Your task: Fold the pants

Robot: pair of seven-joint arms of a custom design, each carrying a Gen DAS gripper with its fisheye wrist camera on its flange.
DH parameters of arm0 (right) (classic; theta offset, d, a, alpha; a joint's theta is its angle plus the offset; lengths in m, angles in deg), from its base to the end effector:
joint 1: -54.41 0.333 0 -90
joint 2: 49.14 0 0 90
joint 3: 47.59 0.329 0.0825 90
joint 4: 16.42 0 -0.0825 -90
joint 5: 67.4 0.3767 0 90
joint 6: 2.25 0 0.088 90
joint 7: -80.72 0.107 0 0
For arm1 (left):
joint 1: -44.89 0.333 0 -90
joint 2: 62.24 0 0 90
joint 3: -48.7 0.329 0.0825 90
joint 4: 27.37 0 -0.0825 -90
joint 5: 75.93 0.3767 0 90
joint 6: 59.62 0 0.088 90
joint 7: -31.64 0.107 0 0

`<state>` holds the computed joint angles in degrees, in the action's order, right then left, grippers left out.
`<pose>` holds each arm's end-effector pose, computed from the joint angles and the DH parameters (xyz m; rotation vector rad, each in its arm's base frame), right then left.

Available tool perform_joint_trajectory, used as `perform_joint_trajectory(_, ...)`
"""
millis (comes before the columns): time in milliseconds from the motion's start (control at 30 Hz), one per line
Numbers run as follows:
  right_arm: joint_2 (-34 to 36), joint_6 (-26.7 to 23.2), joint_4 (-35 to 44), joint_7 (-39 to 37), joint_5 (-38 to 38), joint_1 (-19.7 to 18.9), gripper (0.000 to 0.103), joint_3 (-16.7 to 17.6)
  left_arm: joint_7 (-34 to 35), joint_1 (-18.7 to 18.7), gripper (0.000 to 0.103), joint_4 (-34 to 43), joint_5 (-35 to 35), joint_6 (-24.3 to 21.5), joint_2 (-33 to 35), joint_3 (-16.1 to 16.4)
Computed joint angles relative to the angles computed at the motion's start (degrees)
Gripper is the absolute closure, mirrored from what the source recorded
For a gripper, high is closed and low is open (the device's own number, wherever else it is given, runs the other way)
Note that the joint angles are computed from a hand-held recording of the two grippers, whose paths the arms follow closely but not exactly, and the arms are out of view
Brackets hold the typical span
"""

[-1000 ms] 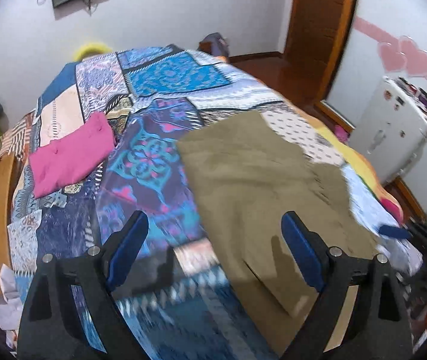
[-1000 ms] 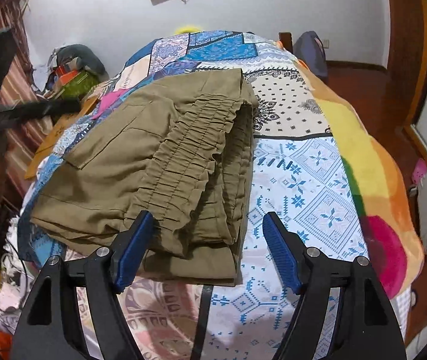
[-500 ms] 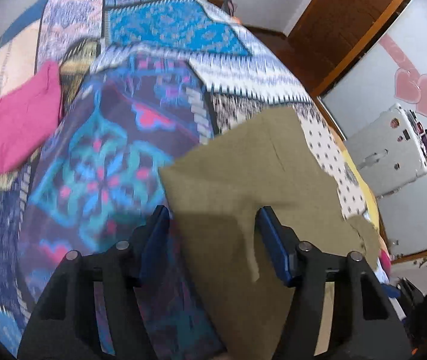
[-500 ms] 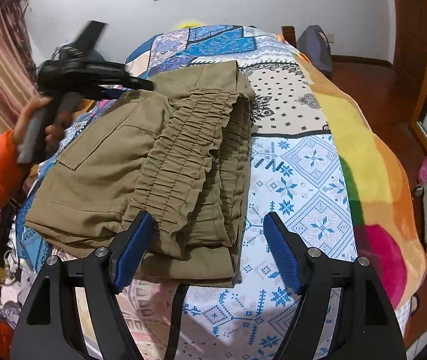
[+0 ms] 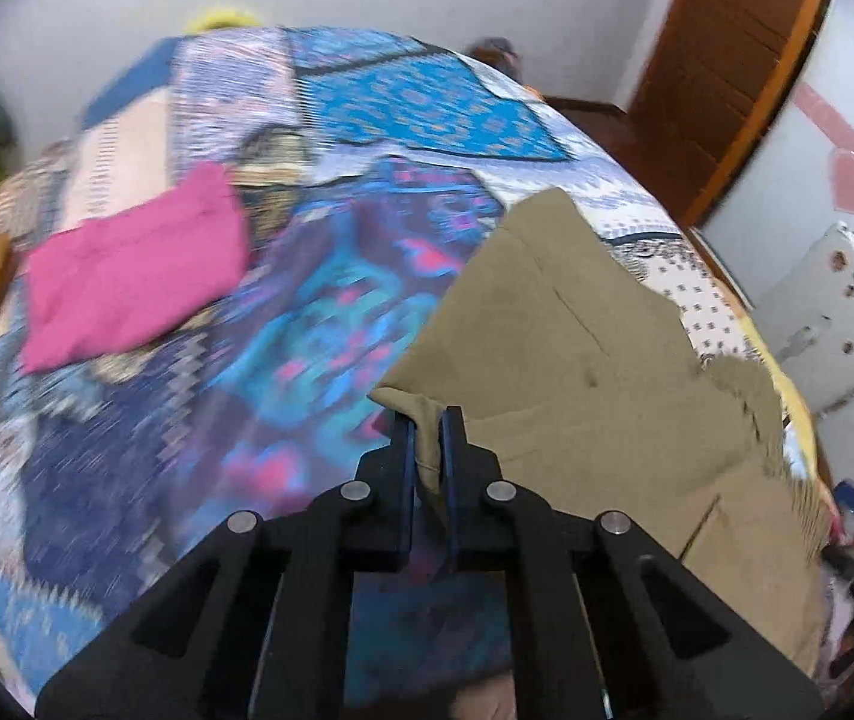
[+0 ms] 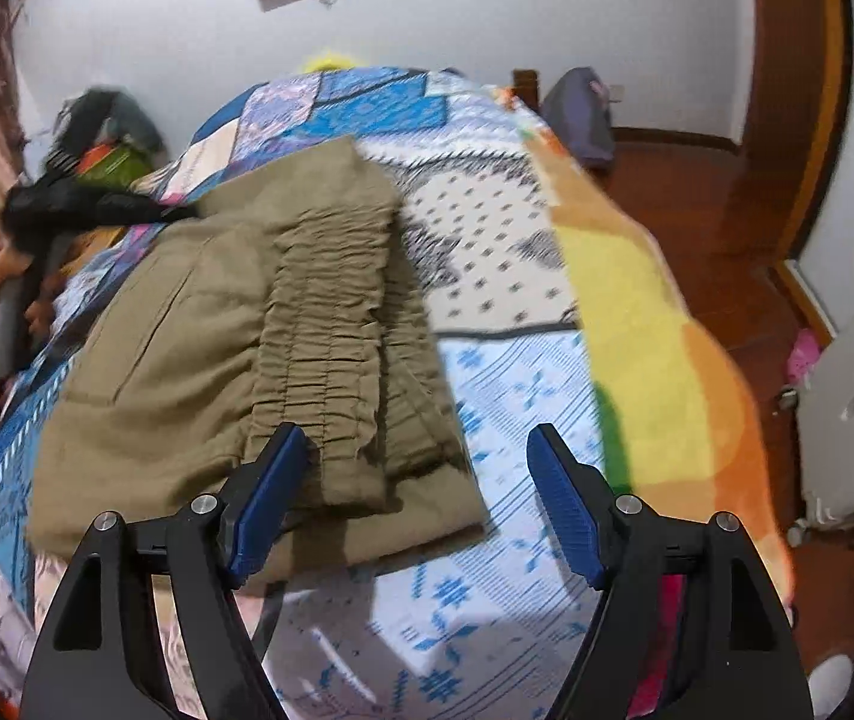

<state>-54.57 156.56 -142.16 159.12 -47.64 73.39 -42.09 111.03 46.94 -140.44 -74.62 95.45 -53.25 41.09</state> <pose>0.5080 0.2167 0.5182 -2.0251 1.4113 -0.3128 0.6252 -0.0577 0.4741 -2.0002 1.8499 -0.6508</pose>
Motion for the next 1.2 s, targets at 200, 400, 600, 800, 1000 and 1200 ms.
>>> perform_joint_trajectory(200,-2.6,0.3,-0.7,-5.0,5.2,2.0,0.031,0.2,-14.2,-1.2,0.096,-16.8,13.3,3.6,-13.7,2.5)
perform_joint_trajectory(400,-2.6,-0.8,-0.1,-7.1,6.4,4.2,0.031,1.2,-14.5,-2.0,0.096,-27.5,9.4,5.1,-23.5,3.8)
perform_joint_trajectory(600,-0.8,-2.2,-0.4,-4.9,5.0,5.0,0.031,2.3,-12.5,-3.0,0.095,-31.8,6.1,5.2,-26.9,4.6)
perform_joint_trajectory(800,-1.6,-0.8,-2.2,0.6,-0.2,3.9,0.031,2.7,-5.5,-5.7,0.091,-33.8,2.4,5.6,-29.2,8.3)
perform_joint_trajectory(1000,-3.6,0.0,-3.1,5.4,-8.6,2.3,0.032,3.1,-2.5,-2.0,0.091,-32.8,5.7,1.8,-31.4,6.1)
perform_joint_trajectory(1200,-3.2,4.0,-1.7,3.4,-5.2,3.0,0.036,1.7,4.3,-5.5,0.091,-29.1,0.8,4.0,-30.4,9.9)
